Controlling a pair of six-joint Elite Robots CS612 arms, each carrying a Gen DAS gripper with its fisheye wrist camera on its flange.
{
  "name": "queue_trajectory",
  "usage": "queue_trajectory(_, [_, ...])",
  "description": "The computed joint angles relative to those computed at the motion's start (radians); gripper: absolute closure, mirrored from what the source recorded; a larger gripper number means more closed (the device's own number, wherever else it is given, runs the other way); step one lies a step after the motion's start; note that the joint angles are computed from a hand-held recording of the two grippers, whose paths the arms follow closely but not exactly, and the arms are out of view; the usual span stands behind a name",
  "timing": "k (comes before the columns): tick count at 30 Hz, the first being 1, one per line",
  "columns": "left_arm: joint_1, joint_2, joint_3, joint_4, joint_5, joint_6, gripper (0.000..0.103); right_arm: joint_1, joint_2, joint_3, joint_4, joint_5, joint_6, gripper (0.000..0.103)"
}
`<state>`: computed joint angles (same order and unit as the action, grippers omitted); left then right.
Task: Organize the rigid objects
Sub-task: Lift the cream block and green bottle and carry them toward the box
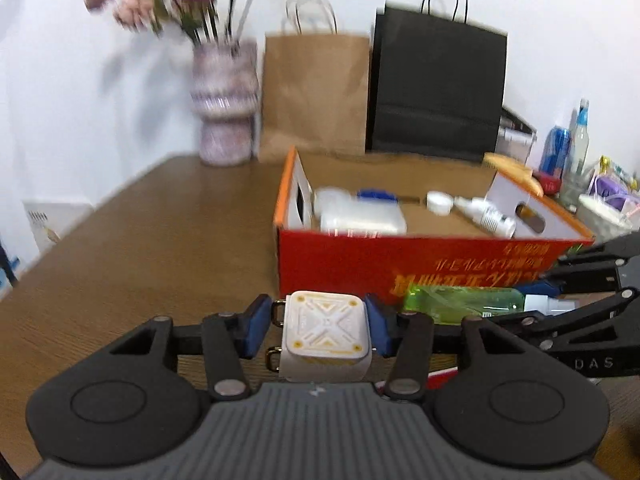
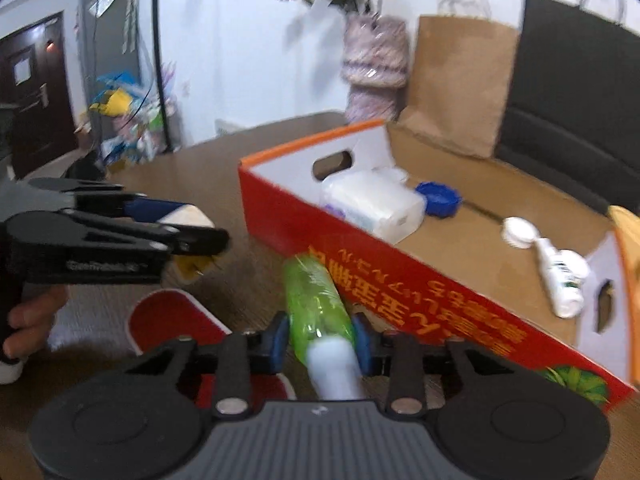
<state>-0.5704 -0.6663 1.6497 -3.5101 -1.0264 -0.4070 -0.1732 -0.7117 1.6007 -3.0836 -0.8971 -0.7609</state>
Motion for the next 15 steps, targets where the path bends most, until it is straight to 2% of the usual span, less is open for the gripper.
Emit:
queue_trajectory(5, [-0.052,-0.056,0.097,-0.119,0.092,0.007,0.052,-0.038,-0.041,0.103,-0.199,-0.019,0.122,0.073])
queue_trajectory(9, [-0.098,-0.107,0.178,-0.190,0.153,0.032,0.052,-0.079,-0.086,0.227,-0.445,-0.033,0.244,0.073])
queue_trajectory(13, [-0.156,-0.158,0.273,-0.258,0.207,-0.013,0.052,-0.126,-0.124,0.373,-0.688,-0.018,0.359,0.073])
queue_trajectory(15, [-0.186,-0.175,0.316,-0.293,0.225,-0.044,0.052,-0.147,-0.132,0.438,-0.774,-0.003,0.397,0.073])
